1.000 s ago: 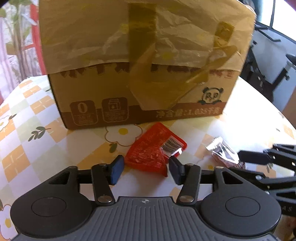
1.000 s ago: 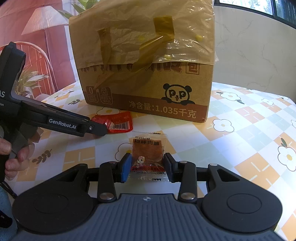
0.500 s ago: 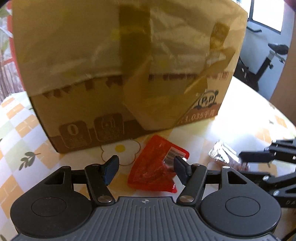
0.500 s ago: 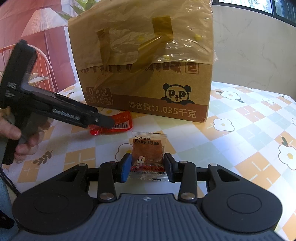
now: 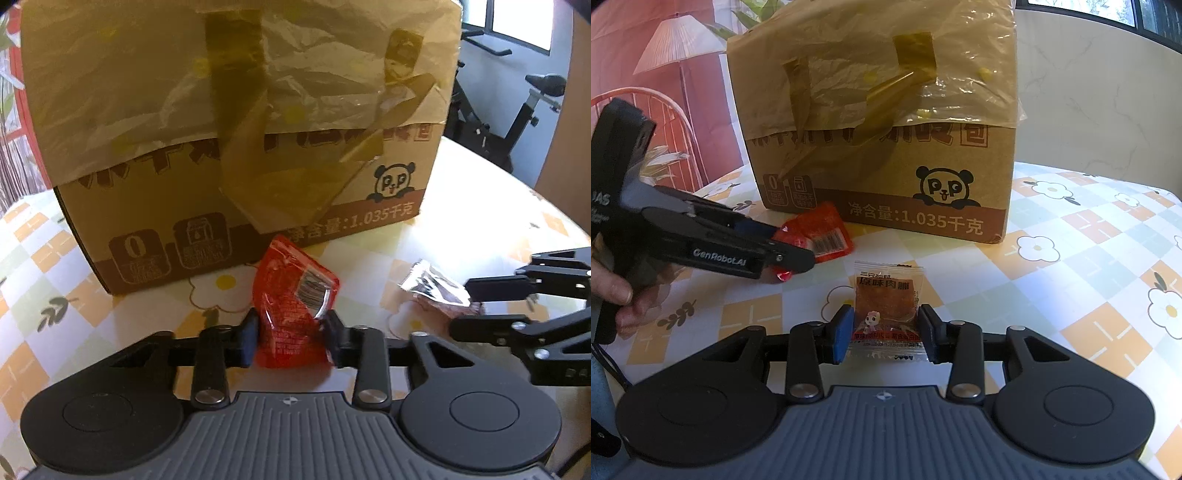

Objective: Organize snacks

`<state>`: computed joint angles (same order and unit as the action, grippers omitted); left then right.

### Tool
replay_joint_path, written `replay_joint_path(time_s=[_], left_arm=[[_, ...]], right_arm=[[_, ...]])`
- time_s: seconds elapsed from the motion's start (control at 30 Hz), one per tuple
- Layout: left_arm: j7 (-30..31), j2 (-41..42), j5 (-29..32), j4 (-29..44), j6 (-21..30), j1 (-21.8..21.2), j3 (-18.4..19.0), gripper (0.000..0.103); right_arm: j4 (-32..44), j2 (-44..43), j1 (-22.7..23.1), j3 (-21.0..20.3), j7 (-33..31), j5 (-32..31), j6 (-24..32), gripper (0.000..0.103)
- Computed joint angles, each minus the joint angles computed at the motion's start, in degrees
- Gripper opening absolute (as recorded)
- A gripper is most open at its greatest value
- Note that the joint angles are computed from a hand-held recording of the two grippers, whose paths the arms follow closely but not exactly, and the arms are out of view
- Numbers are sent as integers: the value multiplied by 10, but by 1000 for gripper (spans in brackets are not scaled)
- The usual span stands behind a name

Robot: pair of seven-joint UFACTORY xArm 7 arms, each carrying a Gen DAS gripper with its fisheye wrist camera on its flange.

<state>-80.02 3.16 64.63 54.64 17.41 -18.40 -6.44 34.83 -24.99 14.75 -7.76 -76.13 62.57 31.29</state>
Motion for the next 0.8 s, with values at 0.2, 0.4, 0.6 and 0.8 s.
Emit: replay_joint_path(time_s=[0.2,0.4,0.6,0.8], left_arm=[[-52,-37,29,-35,-15,5,-8,19],[-59,-71,29,-63,-17,18,-30,19],[-70,-137,14,-105,-27,43,-59,19],[18,-249,-64,-157,-17,56,-70,19]], right_arm=[[-2,-2,1,0,-5,0,0,41],[-4,-7,1,0,-10,-2,-1,40],[-10,-38,-5,-11,11,-15,16,40],[1,-88,-1,-36,24,-15,37,40]])
